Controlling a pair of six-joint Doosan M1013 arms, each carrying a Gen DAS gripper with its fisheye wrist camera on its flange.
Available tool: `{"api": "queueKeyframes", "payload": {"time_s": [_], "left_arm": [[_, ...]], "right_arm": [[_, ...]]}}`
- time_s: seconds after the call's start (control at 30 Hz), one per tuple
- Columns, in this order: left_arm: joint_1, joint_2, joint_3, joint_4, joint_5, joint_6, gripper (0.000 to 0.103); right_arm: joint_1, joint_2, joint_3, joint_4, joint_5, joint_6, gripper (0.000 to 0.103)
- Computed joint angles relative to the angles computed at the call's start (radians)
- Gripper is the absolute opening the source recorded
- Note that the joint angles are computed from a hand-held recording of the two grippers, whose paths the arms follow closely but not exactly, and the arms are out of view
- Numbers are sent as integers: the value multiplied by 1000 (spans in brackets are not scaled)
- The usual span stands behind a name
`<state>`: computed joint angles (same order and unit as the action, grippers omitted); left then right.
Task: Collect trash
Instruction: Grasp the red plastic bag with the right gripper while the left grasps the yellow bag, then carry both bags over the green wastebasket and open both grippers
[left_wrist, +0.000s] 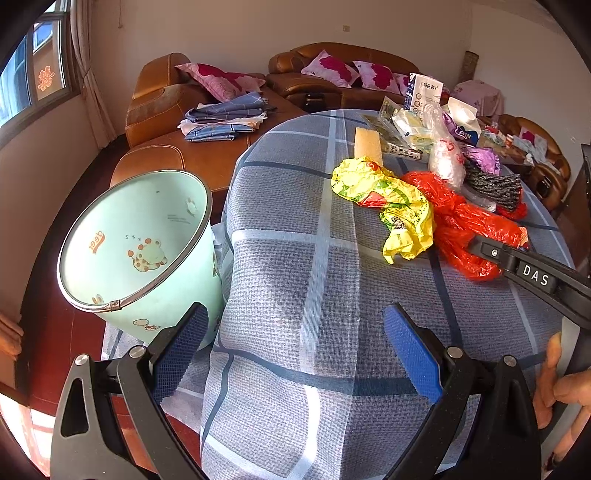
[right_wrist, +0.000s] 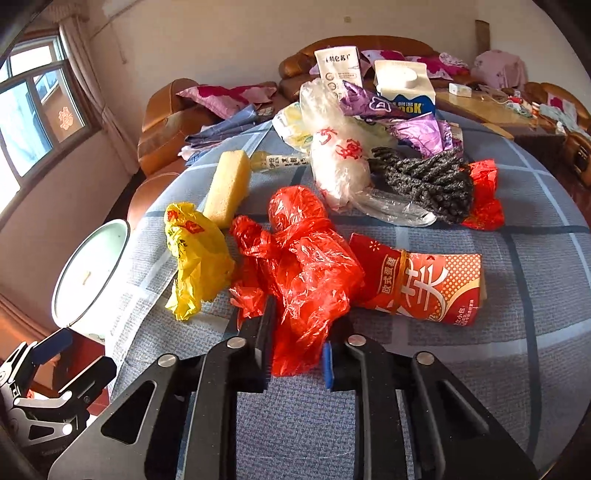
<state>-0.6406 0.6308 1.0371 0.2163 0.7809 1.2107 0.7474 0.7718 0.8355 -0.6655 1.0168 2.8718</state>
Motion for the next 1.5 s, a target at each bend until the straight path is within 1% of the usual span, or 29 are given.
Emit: {"api": "queueKeyframes", "payload": {"time_s": [0.07, 0.13, 0.23, 0.3, 0.37, 0.4, 0.5, 0.57, 0.6, 0.7, 0.73, 0.77, 0.8, 0.83, 0.9, 1.07, 1.23, 1.3, 1.37, 1.5], "left_arm": [[-2, 2, -4, 1, -4, -1, 94], [-2, 3, -9, -6, -13, 3, 94], [-6, 12, -29, -13, -29, 6, 93], [-10, 23, -52, -15, -42, 12, 92], [-17, 40, -84, -12, -51, 11, 92], [-19, 50, -104, -24, -54, 16, 92], [-29, 83, -161, -48, -61, 19, 90], [-42, 112, -207, -21, -44, 5, 82], [-47, 128, -229, -16, -31, 4, 77], [-50, 180, -308, -31, 51, -3, 71], [-46, 193, -328, -58, 75, 3, 61], [-42, 200, -335, -88, 89, 15, 54], [-38, 205, -338, -116, 99, 29, 42], [-34, 203, -332, -135, 95, 37, 39], [-35, 186, -298, -105, 62, 16, 37], [-38, 133, -209, -5, -34, -19, 35], [-29, 77, -127, -5, -111, 7, 35], [-26, 63, -110, 0, -115, 7, 35], [-25, 57, -107, 29, -94, -10, 35], [-22, 37, -84, 77, -85, -42, 35]], "right_arm": [[9, -16, 28, -66, -21, 46, 14], [19, -43, 74, -162, -58, 142, 13], [38, -78, 130, -328, -65, 277, 13], [50, -96, 157, -421, -40, 354, 13], [59, -106, 174, -480, 10, 409, 13], [62, -109, 178, -489, 42, 424, 13], [59, -119, 200, -483, 90, 467, 13], [57, -127, 218, -475, 100, 487, 13], [55, -128, 224, -470, 102, 490, 13], [50, -132, 239, -455, 107, 511, 13], [50, -135, 250, -449, 101, 521, 13], [47, -137, 256, -440, 95, 524, 13], [45, -138, 262, -434, 89, 530, 13], [44, -136, 261, -429, 85, 533, 13], [43, -131, 258, -426, 86, 535, 13], [46, -125, 249, -429, 86, 539, 13], [57, -122, 234, -461, 98, 544, 13], [62, -120, 225, -468, 98, 535, 13], [67, -117, 216, -472, 95, 525, 13], [74, -108, 194, -465, 86, 498, 13]]}}
